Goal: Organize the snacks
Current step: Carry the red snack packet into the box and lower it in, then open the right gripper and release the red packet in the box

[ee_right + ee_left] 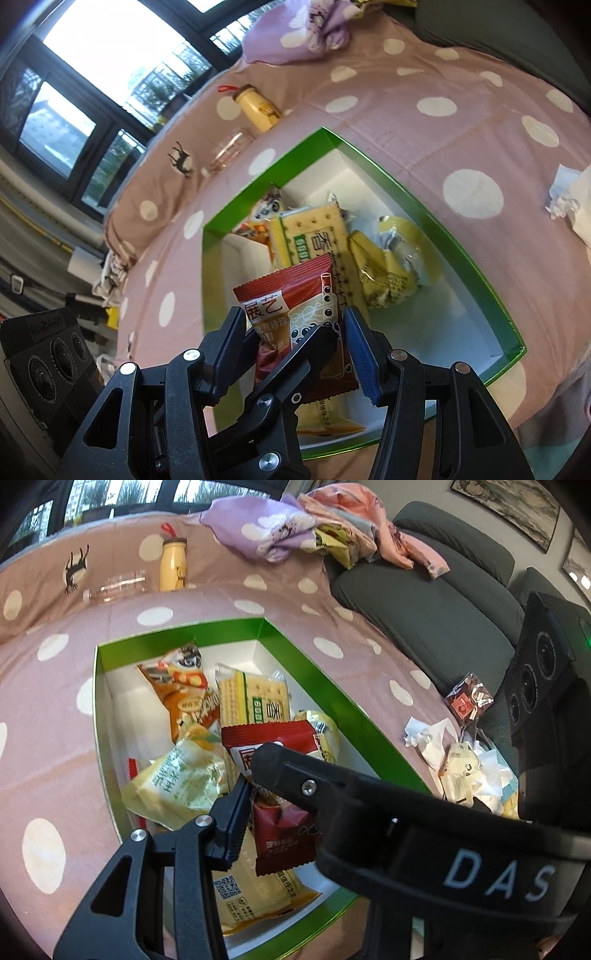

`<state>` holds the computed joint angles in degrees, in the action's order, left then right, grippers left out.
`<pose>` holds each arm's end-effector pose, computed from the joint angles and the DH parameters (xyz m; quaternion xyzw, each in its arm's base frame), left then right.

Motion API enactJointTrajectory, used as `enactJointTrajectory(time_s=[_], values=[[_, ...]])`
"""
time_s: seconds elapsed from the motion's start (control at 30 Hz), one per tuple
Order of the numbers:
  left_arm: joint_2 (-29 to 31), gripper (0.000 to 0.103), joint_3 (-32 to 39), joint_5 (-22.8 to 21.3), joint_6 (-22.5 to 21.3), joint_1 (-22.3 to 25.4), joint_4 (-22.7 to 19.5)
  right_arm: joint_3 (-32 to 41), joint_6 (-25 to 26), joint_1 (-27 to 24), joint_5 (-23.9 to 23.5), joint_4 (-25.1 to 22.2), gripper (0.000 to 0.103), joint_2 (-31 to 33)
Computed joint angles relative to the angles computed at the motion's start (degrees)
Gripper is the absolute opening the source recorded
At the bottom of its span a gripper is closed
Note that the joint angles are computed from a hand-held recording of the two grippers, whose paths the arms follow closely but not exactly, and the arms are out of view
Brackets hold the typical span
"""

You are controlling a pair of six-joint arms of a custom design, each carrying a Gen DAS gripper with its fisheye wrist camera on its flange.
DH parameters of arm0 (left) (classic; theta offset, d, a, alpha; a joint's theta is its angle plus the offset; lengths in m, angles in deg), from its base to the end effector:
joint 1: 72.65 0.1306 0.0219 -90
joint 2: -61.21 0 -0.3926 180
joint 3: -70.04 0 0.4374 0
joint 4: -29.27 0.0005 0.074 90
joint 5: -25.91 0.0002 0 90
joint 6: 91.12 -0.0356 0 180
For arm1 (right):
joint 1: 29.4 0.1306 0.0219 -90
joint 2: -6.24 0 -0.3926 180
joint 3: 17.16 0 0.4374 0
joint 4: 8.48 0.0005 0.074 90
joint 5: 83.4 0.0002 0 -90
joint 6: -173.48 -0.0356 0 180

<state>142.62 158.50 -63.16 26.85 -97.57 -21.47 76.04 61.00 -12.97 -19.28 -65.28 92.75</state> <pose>0.4316 -0.2017 0.4966 -0.0213 0.9192 -0.1818 0.3487 0.4756 0.1559 0.4919 -0.0279 0.9189 0.3092 0.2434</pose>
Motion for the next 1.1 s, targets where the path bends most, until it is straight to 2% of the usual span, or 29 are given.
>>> enactJointTrajectory(time_s=[0.37,0.47,1.1], values=[[1.92,0.041,1.08,4.74,1.98,1.03,-3.05,1.6,0.82,0.61,3.22,-3.01,0.058,1.69],[2.42,0.04,1.25,6.81,2.74,1.63,-3.37,1.74,0.76,0.57,2.49,-3.07,0.058,2.03],[2.51,0.042,1.47,6.02,3.0,1.55,-3.41,1.74,0.14,0.51,2.5,-2.5,0.058,2.4]])
